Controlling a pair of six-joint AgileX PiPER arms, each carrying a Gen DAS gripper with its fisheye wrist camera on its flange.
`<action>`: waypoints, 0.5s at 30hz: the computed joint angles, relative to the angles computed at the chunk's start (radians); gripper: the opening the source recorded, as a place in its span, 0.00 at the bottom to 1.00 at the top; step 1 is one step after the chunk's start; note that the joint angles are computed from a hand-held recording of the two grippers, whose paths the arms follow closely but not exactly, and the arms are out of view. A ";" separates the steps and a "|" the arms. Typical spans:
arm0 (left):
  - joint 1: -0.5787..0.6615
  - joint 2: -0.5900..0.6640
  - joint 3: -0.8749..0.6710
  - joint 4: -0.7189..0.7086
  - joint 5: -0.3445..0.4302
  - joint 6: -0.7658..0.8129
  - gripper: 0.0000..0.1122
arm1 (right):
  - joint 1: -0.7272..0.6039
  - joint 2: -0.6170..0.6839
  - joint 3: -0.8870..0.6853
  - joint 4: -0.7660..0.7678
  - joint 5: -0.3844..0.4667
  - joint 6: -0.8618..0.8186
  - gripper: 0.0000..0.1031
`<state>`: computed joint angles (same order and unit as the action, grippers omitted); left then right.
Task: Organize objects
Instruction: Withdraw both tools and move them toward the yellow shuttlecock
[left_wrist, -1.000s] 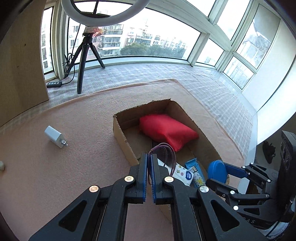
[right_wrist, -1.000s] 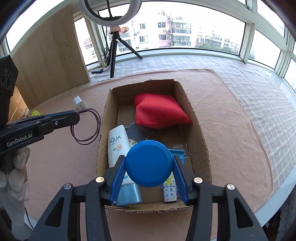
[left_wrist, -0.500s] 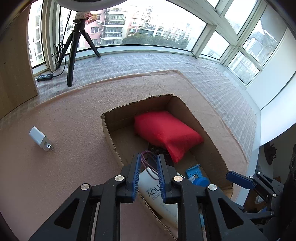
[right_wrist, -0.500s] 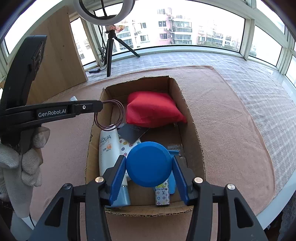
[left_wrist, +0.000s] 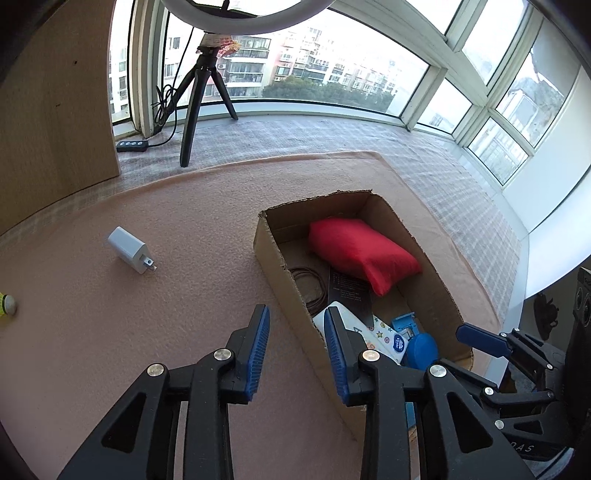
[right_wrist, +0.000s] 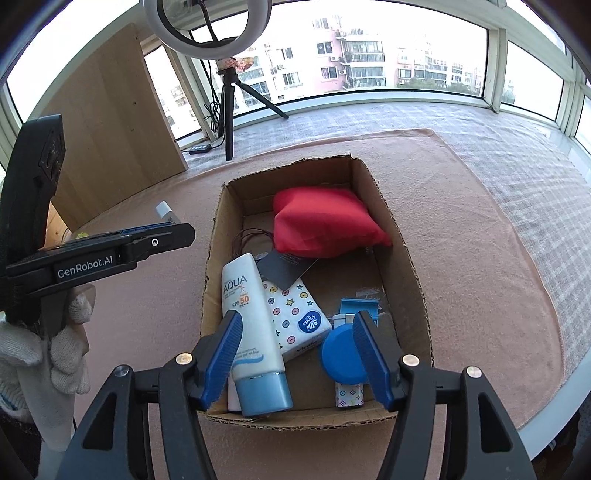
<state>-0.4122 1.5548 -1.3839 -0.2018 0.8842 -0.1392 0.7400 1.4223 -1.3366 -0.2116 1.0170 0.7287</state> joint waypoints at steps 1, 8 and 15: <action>0.016 -0.027 0.027 -0.002 -0.003 0.006 0.29 | 0.010 0.008 -0.009 -0.002 -0.003 0.004 0.57; 0.208 -0.188 0.177 -0.039 0.030 0.106 0.29 | 0.070 0.121 -0.141 0.015 -0.011 -0.014 0.57; 0.551 -0.285 0.260 -0.185 0.118 0.326 0.29 | 0.128 0.284 -0.351 0.054 0.005 -0.046 0.57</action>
<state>0.1384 1.2700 -1.1237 -0.3871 1.0026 0.1873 0.8682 1.7060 -1.6877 -0.1573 1.0223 0.6831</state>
